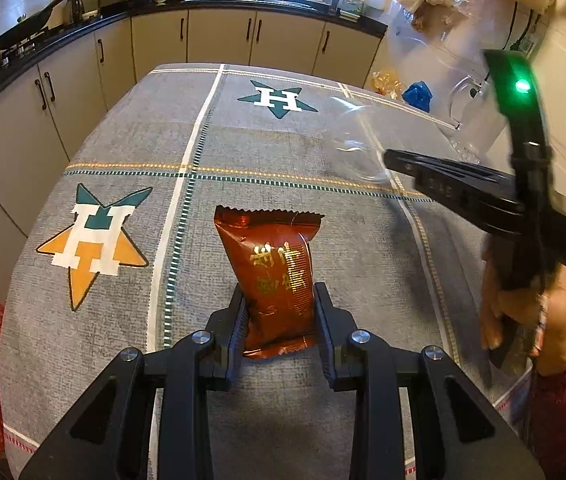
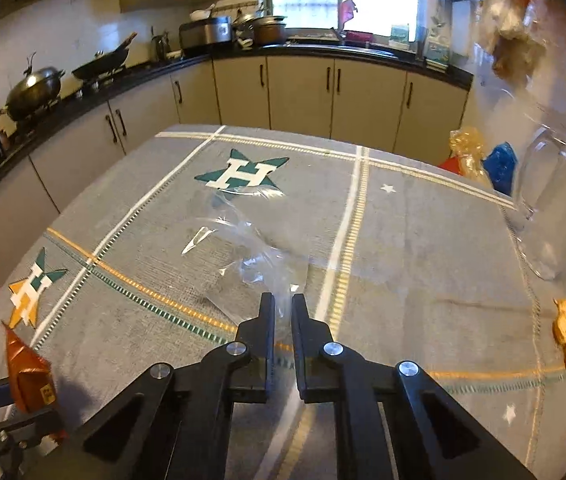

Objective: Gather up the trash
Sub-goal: 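Lift and carry the snack bag and clear cup over the red basket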

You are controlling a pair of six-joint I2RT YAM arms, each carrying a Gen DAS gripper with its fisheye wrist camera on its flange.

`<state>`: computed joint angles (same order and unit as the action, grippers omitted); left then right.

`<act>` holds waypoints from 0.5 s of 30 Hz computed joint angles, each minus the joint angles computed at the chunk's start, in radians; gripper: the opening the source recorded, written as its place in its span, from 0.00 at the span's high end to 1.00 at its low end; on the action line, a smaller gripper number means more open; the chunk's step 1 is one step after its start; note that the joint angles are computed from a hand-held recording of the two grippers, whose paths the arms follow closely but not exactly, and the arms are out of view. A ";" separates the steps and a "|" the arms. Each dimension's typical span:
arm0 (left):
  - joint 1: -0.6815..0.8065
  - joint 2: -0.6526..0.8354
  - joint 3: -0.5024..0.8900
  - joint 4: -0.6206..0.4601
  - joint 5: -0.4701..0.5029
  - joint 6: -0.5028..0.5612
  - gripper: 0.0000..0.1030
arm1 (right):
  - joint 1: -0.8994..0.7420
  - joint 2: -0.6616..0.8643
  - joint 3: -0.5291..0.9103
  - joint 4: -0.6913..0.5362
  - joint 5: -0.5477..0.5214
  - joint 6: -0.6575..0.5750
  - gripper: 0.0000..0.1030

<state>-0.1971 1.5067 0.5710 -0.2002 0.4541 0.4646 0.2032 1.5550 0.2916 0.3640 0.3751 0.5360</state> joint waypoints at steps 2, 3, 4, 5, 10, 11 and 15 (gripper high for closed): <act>0.011 -0.017 -0.005 -0.007 0.005 0.008 0.71 | 0.037 -0.088 -0.034 -0.050 0.019 0.039 0.91; 0.018 -0.038 -0.014 -0.011 0.009 0.014 0.71 | 0.076 -0.145 -0.048 -0.101 0.047 0.068 0.91; 0.025 -0.056 -0.022 -0.016 0.012 0.020 0.71 | 0.111 -0.187 -0.054 -0.144 0.070 0.092 0.91; 0.036 -0.084 -0.032 -0.026 0.018 0.027 0.71 | 0.162 -0.247 -0.062 -0.205 0.101 0.129 0.91; 0.119 -0.201 -0.056 -0.114 0.072 0.091 0.71 | 0.452 -0.452 -0.041 -0.508 0.256 0.372 0.91; 0.149 -0.221 -0.059 -0.141 0.089 0.117 0.71 | 0.524 -0.467 -0.024 -0.568 0.290 0.436 0.91; 0.272 -0.273 -0.057 -0.232 0.149 0.226 0.71 | 0.756 -0.426 0.050 -0.705 0.388 0.651 0.91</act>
